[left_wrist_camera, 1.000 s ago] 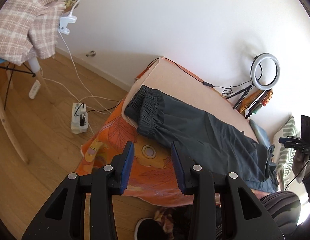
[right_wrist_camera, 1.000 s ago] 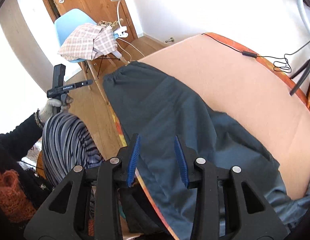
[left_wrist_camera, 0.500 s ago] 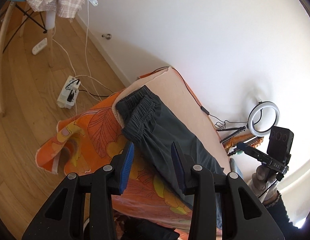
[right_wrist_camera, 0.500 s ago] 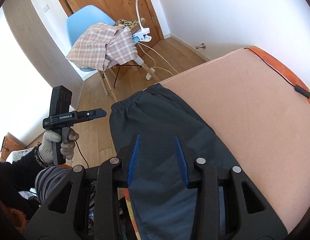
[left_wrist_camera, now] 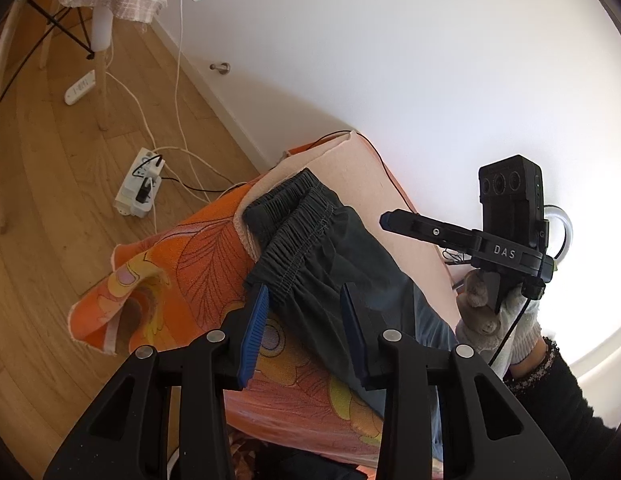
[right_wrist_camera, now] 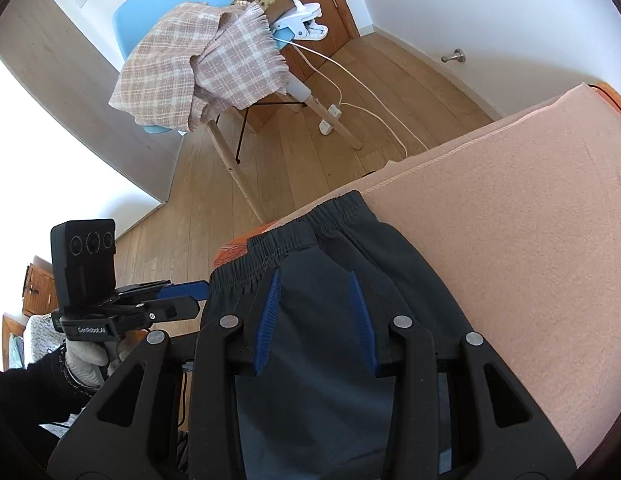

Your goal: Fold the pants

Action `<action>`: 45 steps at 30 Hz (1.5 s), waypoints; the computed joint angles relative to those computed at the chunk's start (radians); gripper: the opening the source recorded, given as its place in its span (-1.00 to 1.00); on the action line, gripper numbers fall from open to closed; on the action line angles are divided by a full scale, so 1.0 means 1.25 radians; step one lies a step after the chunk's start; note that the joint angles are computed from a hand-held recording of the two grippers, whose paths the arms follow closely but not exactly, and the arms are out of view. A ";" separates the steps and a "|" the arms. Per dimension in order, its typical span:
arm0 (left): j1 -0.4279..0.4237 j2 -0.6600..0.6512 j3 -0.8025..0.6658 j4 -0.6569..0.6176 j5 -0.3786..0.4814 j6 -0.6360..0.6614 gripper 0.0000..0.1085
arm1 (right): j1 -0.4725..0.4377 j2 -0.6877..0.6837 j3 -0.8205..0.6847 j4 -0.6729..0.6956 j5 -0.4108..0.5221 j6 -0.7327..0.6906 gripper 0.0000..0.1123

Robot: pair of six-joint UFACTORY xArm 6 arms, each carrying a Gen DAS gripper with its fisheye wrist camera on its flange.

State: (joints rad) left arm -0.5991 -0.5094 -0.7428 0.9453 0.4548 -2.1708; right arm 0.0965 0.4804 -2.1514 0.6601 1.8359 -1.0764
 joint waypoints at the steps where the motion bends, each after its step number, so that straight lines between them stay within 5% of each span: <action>1: 0.004 0.002 0.003 0.004 -0.011 -0.004 -0.40 | 0.009 0.008 -0.005 -0.006 0.000 0.007 -0.33; 4: 0.005 0.008 -0.002 0.016 -0.014 0.003 -0.70 | 0.027 0.042 -0.038 -0.018 0.017 0.032 -0.33; 9: -0.008 0.018 -0.020 0.025 0.017 0.023 -0.89 | 0.034 0.056 -0.042 -0.018 0.045 0.039 -0.38; 12: -0.016 0.033 -0.038 0.029 0.039 0.033 -0.91 | 0.042 0.008 0.028 -0.046 0.009 0.009 -0.86; 17: -0.054 0.043 -0.061 0.024 0.118 0.026 -0.92 | 0.039 -0.051 0.100 -0.050 -0.034 -0.043 -0.89; 21: -0.087 0.027 -0.054 -0.032 0.202 -0.008 -0.64 | 0.039 -0.071 0.127 -0.048 -0.074 -0.051 -0.93; 25: -0.069 0.013 -0.022 -0.031 0.158 -0.061 -0.61 | 0.031 -0.066 0.115 -0.034 -0.084 -0.048 -0.94; 27: -0.059 0.021 -0.029 -0.035 0.139 -0.046 -0.61 | 0.020 -0.019 0.042 -0.005 -0.030 -0.015 -0.94; 29: -0.046 0.026 -0.029 -0.020 0.100 -0.054 -0.59 | 0.020 0.031 -0.037 0.001 0.019 0.028 -0.78; 32: -0.030 0.037 -0.033 -0.014 0.060 -0.059 -0.36 | 0.033 0.016 -0.010 -0.020 -0.027 0.003 -0.13; 37: -0.021 0.036 -0.025 0.044 0.042 -0.129 -0.29 | 0.056 0.015 0.015 -0.067 -0.041 -0.036 -0.13; 38: -0.024 0.036 -0.025 0.051 0.050 -0.135 -0.31 | 0.059 0.010 0.029 -0.078 -0.045 -0.043 -0.16; 41: -0.034 0.036 -0.029 0.074 0.074 -0.146 -0.51 | 0.062 -0.020 0.082 -0.091 -0.069 -0.070 -0.83; 42: -0.039 0.037 -0.033 0.079 0.085 -0.142 -0.85 | 0.061 -0.034 0.103 -0.093 -0.080 -0.083 -0.87; 45: -0.057 0.041 -0.050 0.085 0.125 -0.110 -0.94 | 0.056 -0.090 0.173 -0.085 -0.130 -0.124 -0.88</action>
